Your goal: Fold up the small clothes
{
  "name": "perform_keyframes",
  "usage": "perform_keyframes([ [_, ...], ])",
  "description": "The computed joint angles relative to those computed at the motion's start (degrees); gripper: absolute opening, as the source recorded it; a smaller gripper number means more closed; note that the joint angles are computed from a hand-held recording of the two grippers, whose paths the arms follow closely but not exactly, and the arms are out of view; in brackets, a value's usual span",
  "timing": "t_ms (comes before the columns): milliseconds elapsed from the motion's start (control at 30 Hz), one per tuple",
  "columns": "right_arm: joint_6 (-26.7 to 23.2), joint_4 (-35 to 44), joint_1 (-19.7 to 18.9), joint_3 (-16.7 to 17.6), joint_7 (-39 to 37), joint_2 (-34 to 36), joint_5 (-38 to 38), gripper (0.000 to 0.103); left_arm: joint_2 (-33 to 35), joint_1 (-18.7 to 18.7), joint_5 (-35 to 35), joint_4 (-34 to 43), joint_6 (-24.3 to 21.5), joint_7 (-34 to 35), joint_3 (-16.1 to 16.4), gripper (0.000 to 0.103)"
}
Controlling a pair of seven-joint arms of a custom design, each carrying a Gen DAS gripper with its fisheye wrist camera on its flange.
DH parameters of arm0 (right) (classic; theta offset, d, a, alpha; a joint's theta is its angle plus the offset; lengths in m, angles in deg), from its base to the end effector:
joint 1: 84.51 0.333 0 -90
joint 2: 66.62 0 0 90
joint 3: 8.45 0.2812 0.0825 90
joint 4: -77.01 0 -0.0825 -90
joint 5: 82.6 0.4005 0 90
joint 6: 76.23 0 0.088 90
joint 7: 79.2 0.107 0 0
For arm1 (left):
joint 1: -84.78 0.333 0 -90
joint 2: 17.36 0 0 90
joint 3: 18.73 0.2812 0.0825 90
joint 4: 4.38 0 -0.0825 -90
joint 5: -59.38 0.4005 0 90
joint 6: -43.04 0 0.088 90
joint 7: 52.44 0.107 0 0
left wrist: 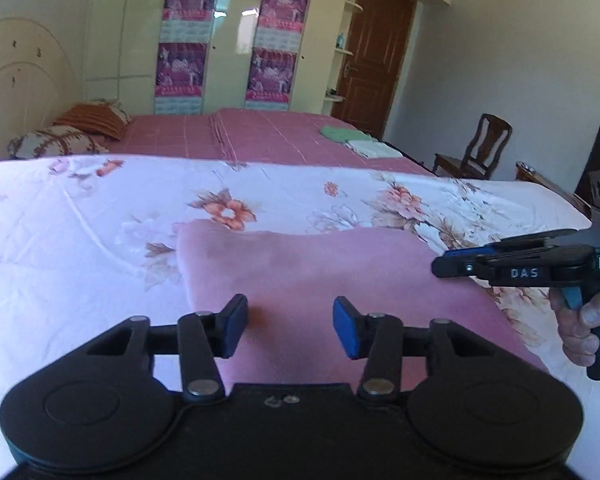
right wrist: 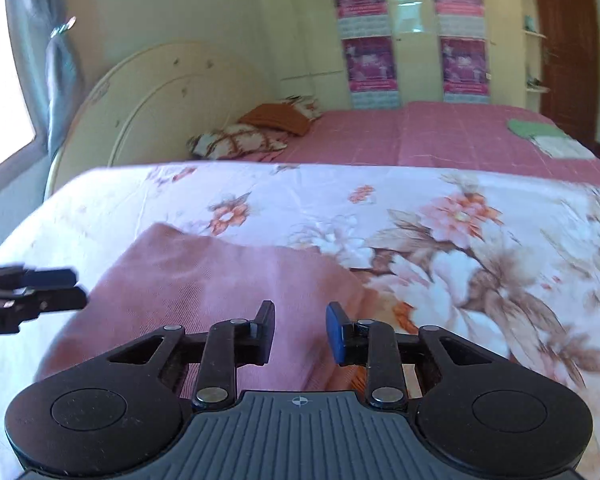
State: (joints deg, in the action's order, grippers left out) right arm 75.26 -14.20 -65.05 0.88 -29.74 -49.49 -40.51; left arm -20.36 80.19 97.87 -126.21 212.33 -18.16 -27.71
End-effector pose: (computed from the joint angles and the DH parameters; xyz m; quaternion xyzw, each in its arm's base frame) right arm 0.6303 0.3111 0.5070 -0.8024 0.3914 -0.0776 0.4438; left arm 0.5635 -0.1798 0.4836 -0.6712 0.5915 -0.3591 0.2658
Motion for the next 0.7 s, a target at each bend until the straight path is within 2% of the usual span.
perform_keyframes([
  [33, -0.7, 1.4, 0.7, -0.4, 0.3, 1.3, -2.3, 0.018, 1.3, -0.6, -4.2, 1.0, -1.4, 3.9, 0.1, 0.043],
  [67, -1.0, 2.5, 1.7, -1.3, 1.8, 2.6, -5.8, 0.017, 2.5, -1.1, -7.6, 1.9, -3.5, 7.0, 0.0, 0.044],
  [133, -0.7, 4.0, 4.4, -4.2, 6.6, 5.2, -14.7, 0.011, 3.4, -0.9, -5.5, 1.6, -2.2, 3.7, 0.2, 0.046],
  [200, 1.8, 2.6, 3.1, -2.6, 3.7, 5.5, -13.9, 0.011, 2.9, -1.1, -1.9, 1.4, -3.4, 0.5, 0.1, 0.047],
  [267, 3.3, 1.4, 4.2, -3.3, 3.7, 4.6, -17.0, 0.012, 1.0, -1.4, 1.5, 1.0, -6.0, -1.9, -0.4, 0.046],
  [300, 3.5, 0.3, 4.8, -3.9, 5.2, 3.5, -18.4, 0.012, -0.8, -1.3, 3.4, -0.3, -5.9, -3.9, -0.6, 0.046],
  [333, 3.4, -0.8, 4.5, -3.6, 6.0, 1.9, -17.8, 0.012, -3.3, -1.0, 5.8, -2.4, -5.3, -7.1, -0.9, 0.049],
  [433, 2.2, -8.7, 0.1, 0.3, -0.7, -6.8, -5.4, 0.012, -10.2, 0.3, 10.3, -8.3, -5.7, -13.3, -2.6, 0.049],
  [533, -0.7, -18.2, -0.8, 0.0, -11.3, -16.5, 4.1, 0.012, -16.1, -0.4, 8.1, -13.9, -7.7, -15.0, -3.6, 0.048],
  [600, -2.2, -23.4, 0.3, -1.1, -14.6, -21.3, 5.3, 0.012, -18.8, -0.7, 7.3, -16.4, -9.4, -16.6, -4.8, 0.048],
  [700, 0.5, -28.6, 2.0, -1.3, -14.7, -24.8, 0.9, 0.012, -20.1, -2.2, 4.3, -18.4, -10.9, -16.8, -4.8, 0.048],
])
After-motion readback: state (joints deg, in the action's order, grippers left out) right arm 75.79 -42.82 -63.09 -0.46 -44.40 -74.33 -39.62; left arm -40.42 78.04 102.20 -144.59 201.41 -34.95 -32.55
